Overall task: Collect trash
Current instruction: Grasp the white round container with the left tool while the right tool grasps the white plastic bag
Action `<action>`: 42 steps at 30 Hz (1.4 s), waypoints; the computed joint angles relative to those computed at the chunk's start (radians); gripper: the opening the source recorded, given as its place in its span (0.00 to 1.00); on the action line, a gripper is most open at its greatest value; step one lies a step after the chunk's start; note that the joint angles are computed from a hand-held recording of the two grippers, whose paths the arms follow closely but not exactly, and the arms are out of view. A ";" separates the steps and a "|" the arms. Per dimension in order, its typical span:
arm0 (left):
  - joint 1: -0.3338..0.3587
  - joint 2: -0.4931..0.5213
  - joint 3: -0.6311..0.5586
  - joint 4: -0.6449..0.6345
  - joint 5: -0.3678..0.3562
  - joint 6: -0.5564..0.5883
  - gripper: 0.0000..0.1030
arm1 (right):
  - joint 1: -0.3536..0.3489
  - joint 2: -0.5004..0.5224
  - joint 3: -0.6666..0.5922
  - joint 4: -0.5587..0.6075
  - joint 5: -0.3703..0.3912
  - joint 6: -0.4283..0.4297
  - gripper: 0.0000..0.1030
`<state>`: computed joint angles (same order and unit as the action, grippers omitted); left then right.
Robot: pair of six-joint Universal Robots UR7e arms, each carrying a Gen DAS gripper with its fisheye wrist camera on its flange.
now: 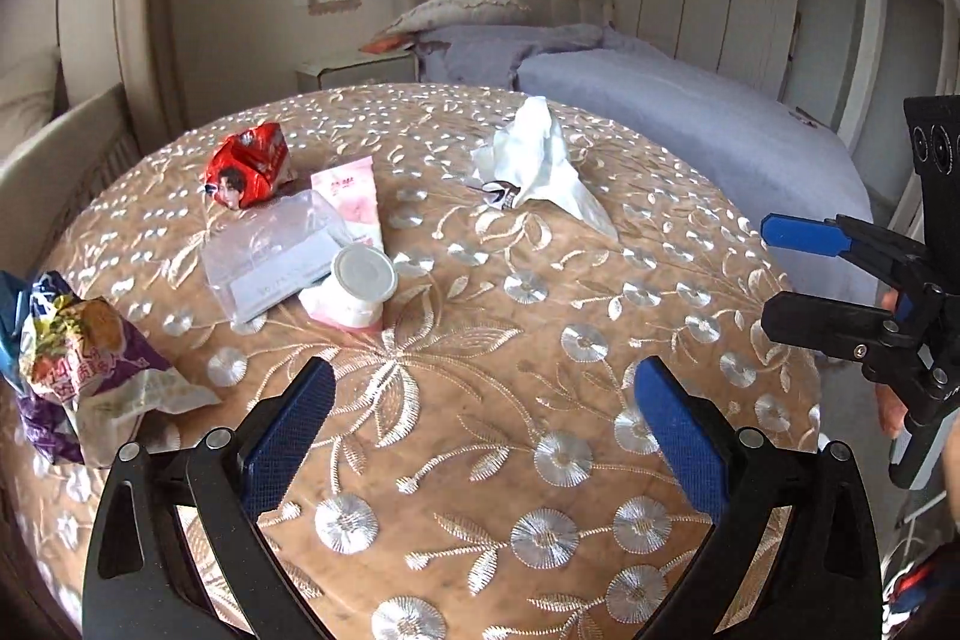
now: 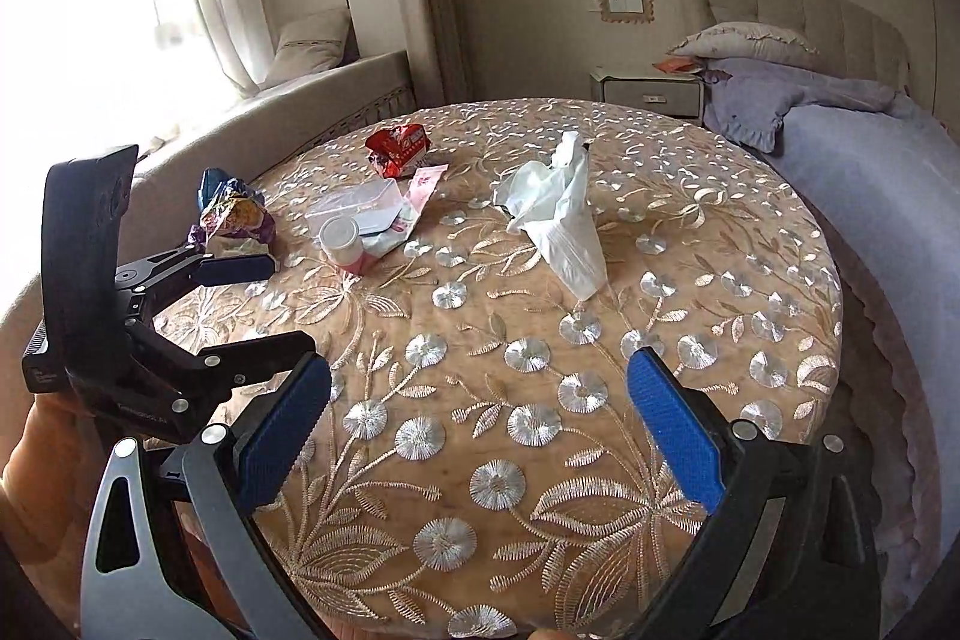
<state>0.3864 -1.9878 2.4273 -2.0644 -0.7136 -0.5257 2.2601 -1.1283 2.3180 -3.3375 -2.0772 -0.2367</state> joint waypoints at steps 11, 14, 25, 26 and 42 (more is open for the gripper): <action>0.152 0.089 -0.083 -0.075 -0.051 0.060 0.95 | -0.036 0.089 -0.131 0.079 0.012 -0.068 0.96; 0.188 0.122 -0.106 -0.086 -0.053 0.080 0.95 | -0.047 0.114 -0.173 0.108 -0.002 -0.088 0.96; 0.300 0.248 -0.196 -0.074 -0.091 0.171 0.95 | -0.119 0.213 -0.365 0.303 -0.078 -0.032 0.96; 0.309 0.255 -0.202 -0.075 -0.103 0.178 0.95 | -0.124 0.224 -0.384 0.323 -0.076 -0.023 0.96; 0.267 0.193 -0.167 -0.094 -0.070 0.218 0.44 | -0.074 0.220 -0.353 0.361 -0.187 0.054 0.51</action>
<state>0.6532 -1.7952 2.2600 -2.1579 -0.7835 -0.3076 2.1864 -0.9086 1.9646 -2.9768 -2.2643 -0.1827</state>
